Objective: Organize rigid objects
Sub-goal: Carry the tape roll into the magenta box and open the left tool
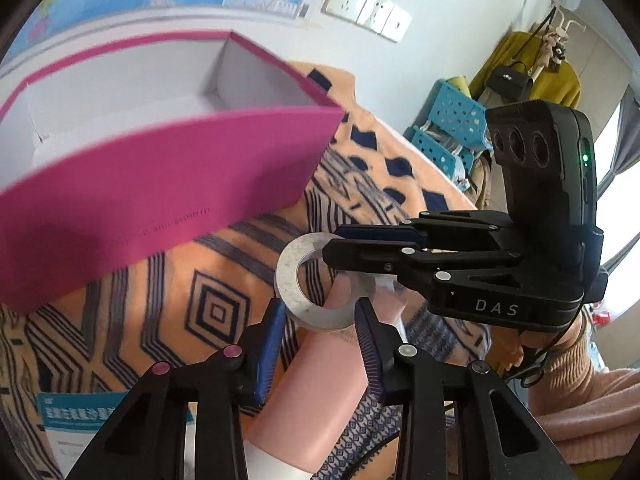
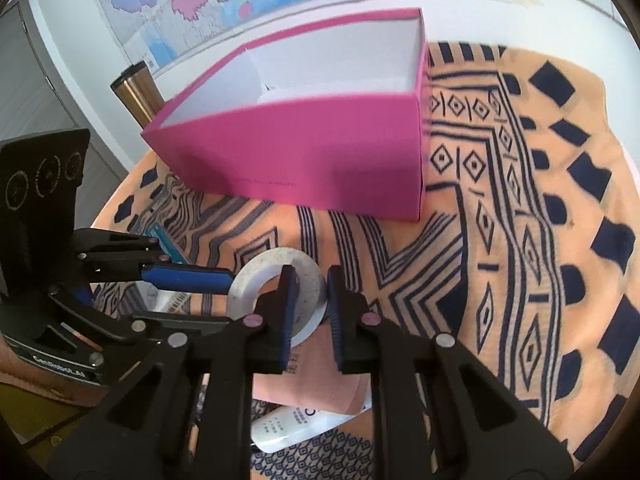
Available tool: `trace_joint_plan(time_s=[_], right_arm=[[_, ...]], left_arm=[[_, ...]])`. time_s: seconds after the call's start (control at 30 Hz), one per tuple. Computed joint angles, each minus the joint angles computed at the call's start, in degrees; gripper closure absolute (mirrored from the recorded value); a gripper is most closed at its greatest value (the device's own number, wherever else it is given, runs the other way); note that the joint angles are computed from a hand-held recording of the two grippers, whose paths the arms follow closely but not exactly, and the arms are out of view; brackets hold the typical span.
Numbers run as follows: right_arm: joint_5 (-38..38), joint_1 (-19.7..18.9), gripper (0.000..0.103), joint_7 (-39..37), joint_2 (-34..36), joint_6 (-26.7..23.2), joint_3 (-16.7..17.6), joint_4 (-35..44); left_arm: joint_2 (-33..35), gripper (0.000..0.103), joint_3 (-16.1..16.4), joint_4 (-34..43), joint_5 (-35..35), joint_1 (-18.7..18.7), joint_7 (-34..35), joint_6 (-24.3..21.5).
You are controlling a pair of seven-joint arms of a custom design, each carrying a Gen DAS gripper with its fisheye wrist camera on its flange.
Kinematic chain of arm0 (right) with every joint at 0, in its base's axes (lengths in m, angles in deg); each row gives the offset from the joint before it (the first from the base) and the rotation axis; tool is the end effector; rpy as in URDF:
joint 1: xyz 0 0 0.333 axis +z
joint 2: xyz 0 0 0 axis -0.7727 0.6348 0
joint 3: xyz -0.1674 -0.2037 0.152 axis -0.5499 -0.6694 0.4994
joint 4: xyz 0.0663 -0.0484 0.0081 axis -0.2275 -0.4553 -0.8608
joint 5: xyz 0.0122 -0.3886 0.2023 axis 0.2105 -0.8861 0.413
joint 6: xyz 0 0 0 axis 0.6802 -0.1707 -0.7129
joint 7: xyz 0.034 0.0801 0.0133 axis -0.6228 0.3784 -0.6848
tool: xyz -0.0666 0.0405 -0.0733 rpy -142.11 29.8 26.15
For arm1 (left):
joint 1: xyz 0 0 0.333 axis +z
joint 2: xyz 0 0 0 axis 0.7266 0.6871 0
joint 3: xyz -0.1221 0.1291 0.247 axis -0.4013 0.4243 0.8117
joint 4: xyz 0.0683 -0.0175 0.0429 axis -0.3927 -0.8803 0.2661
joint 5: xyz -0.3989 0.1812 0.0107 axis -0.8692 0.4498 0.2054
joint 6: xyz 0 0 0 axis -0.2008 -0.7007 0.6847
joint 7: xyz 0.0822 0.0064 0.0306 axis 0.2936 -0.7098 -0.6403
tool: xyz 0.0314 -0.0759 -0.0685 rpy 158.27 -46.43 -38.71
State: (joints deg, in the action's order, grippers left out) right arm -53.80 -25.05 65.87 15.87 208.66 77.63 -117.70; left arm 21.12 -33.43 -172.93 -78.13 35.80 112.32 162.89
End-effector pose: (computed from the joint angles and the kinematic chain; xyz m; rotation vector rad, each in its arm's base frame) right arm 0.3758 0.1334 0.4512 -1.4266 1.8447 -0.2000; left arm 0.4988 -0.1983 0.4697 0.7023 -2.6712 1.0549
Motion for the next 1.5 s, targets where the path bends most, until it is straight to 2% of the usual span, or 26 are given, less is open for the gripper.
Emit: trace_joint_plan(time_s=[0.13,0.43,0.7,0.93,1.1,1.27,1.37,1.5], right_arm=[[-1.5,-2.2,0.086,0.8,-1.0,0.5,1.9,0.7],[-6.5,-6.6,0.086,0.6,-0.2,2.2,3.9,5.2],[-9.2,-9.2,0.086,-0.4,3.3,4.6,3.7,9.6],[-9.6,-9.9,0.086,-1.9,8.6,5.2,2.0,13.7],[-9.8,-11.2,0.086,-2.8,12.6,3.7,2.4,16.6],[-8.1,-10.7,0.086,-4.8,15.9,3.0,0.9,18.6],[-7.7,-11.5,0.087,-5.1,18.0,2.2,1.4,19.9],[-9.6,-15.9,0.086,-1.4,21.1,-0.1,4.7,22.2]], left_arm=[[-1.1,0.068,0.5,0.6,-1.9,-0.2,1.3,0.5],[-2.1,0.068,0.6,3.1,-4.5,-1.3,3.5,5.9],[0.9,0.068,-0.2,7.9,-4.4,-1.9,2.3,9.7],[7.1,0.068,-1.9,14.6,-1.4,-1.2,-3.2,10.0],[11.6,0.068,-3.3,18.6,2.0,-0.7,-7.4,10.3],[14.7,0.068,-4.5,21.3,4.7,-0.3,-10.3,11.0],[16.2,0.068,-5.1,22.3,7.0,-0.3,-12.8,11.7],[16.4,0.065,-5.7,21.7,8.9,-0.2,-14.4,13.8]])
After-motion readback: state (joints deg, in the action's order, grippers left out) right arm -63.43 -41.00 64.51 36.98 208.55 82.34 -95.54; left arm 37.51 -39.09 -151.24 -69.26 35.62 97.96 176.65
